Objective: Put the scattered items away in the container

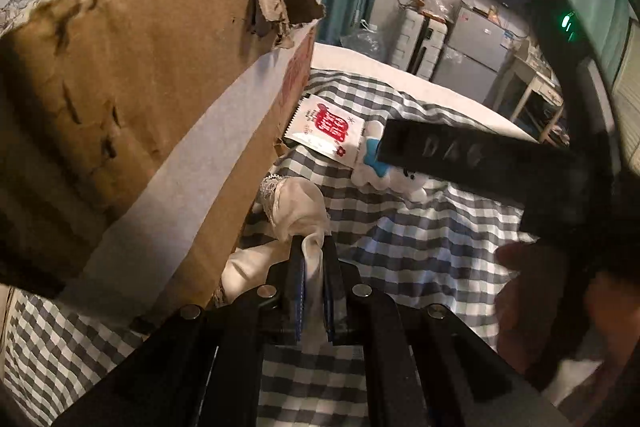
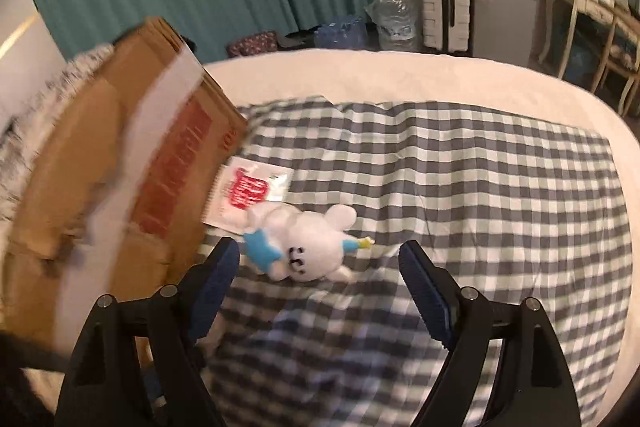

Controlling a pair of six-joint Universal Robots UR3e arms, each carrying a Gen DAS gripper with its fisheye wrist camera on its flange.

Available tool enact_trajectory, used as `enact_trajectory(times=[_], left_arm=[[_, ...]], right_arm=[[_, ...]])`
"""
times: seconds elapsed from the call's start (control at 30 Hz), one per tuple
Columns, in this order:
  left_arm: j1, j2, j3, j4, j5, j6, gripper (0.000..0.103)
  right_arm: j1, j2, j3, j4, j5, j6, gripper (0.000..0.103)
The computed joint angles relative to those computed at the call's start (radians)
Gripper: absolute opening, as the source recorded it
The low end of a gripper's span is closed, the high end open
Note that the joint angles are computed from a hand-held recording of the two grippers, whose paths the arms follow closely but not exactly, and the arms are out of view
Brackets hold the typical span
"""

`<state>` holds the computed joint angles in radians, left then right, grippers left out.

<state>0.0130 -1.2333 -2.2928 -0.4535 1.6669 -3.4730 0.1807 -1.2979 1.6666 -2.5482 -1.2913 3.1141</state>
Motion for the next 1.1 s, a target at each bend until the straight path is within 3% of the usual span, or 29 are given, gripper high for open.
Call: enact_trajectory(times=[0.13, 0.23, 0.33, 0.4, 0.43, 0.47, 0.73, 0.8, 0.87, 0.97, 1.03, 1.1], left_arm=[[-0.024, -0.053, 0.005, 0.051, 0.036, -0.015, 0.007], [-0.039, -0.084, 0.015, 0.066, 0.059, -0.020, 0.007], [-0.060, -0.113, 0.025, 0.083, 0.091, -0.026, 0.007], [-0.064, -0.123, 0.028, 0.088, 0.099, -0.027, 0.007], [-0.069, -0.130, 0.036, 0.082, 0.107, -0.025, 0.007], [-0.072, -0.131, 0.039, 0.076, 0.112, -0.027, 0.007], [-0.063, -0.126, 0.033, 0.071, 0.102, -0.017, 0.007], [-0.066, -0.136, 0.038, 0.075, 0.107, -0.018, 0.007], [-0.064, -0.149, 0.045, 0.072, 0.103, -0.021, 0.007], [-0.076, -0.169, 0.046, 0.088, 0.118, -0.028, 0.007], [-0.088, -0.179, 0.043, 0.097, 0.134, -0.036, 0.007], [-0.102, -0.191, 0.049, 0.099, 0.150, -0.048, 0.007]], right_arm=[[-0.021, 0.047, 0.012, -0.032, 0.075, 0.019, 0.082], [-0.010, 0.064, 0.006, -0.064, 0.066, 0.016, 0.082], [-0.013, 0.064, 0.010, -0.060, 0.091, -0.010, 0.066], [-0.015, 0.060, 0.008, -0.045, 0.093, -0.025, 0.062], [-0.017, 0.057, 0.006, -0.036, 0.093, -0.032, 0.046], [-0.020, 0.057, -0.005, -0.007, 0.100, -0.047, 0.040], [-0.073, 0.013, -0.004, 0.103, 0.178, -0.193, 0.037], [-0.070, -0.012, -0.023, 0.209, 0.176, -0.295, 0.042], [-0.046, -0.029, -0.021, 0.215, 0.118, -0.357, 0.083], [-0.010, -0.055, 0.076, -0.034, 0.023, -0.317, 0.087], [-0.009, -0.037, 0.063, -0.039, 0.058, -0.303, 0.087], [0.025, 0.005, 0.050, -0.089, 0.007, -0.286, 0.087]])
